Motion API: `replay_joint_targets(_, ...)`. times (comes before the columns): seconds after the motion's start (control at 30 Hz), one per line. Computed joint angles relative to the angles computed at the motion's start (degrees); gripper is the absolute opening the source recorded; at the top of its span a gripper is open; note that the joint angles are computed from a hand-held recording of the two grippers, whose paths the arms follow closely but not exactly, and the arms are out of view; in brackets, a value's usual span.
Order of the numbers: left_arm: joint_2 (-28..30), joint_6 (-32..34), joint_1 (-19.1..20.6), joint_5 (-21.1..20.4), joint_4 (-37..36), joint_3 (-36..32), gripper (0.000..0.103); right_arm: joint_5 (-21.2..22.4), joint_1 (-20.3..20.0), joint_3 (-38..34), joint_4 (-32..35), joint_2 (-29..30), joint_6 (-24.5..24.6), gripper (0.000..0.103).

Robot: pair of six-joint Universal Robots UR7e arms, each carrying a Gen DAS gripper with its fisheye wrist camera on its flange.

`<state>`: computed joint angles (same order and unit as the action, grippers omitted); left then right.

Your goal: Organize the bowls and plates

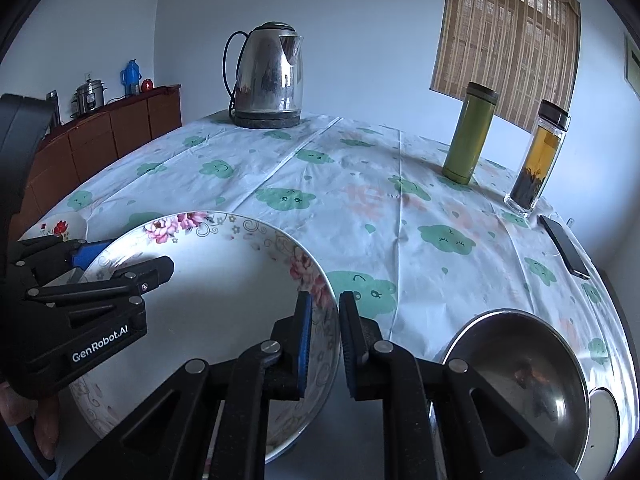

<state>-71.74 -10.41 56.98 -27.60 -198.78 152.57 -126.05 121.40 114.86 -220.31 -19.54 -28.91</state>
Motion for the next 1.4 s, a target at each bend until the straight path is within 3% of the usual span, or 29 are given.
replay_joint_targets(0.57,0.0,0.0,0.0,-0.1,-0.1,0.0,0.043,0.8,-0.2,0.3,-0.6,-0.1,0.0,0.015)
replay_joint_targets(0.8,-0.2,0.0,0.0,-0.2,0.0,0.1,0.046,1.4,0.8,0.4,-3.8,0.9,-3.3,0.015)
replay_joint_targets(1.07,-0.1,-0.1,-0.1,-0.1,0.4,0.0,0.047,2.0,0.4,0.8,-4.2,0.5,-3.1,0.016)
replay_joint_targets(1.27,0.1,-0.7,-0.3,0.7,0.8,0.0,0.06,3.3,-0.1,1.5,-5.5,0.1,-2.8,0.016)
replay_joint_targets(1.3,0.1,-1.1,-0.3,0.9,1.2,0.0,0.067,3.9,-0.3,1.7,-5.5,-0.1,-2.4,0.016)
replay_joint_targets(1.33,0.1,-1.3,-0.2,1.2,1.2,0.0,0.072,4.2,-0.5,1.9,-5.5,-0.3,-2.1,0.017)
replay_joint_targets(1.37,0.2,-1.4,-0.3,1.4,1.0,0.0,0.073,4.5,-0.7,2.0,-5.5,-0.4,-1.9,0.025)
replay_joint_targets(1.4,0.2,-1.4,-0.2,1.3,1.0,0.0,0.073,4.7,-0.7,2.1,-5.6,-0.5,-1.8,0.04)
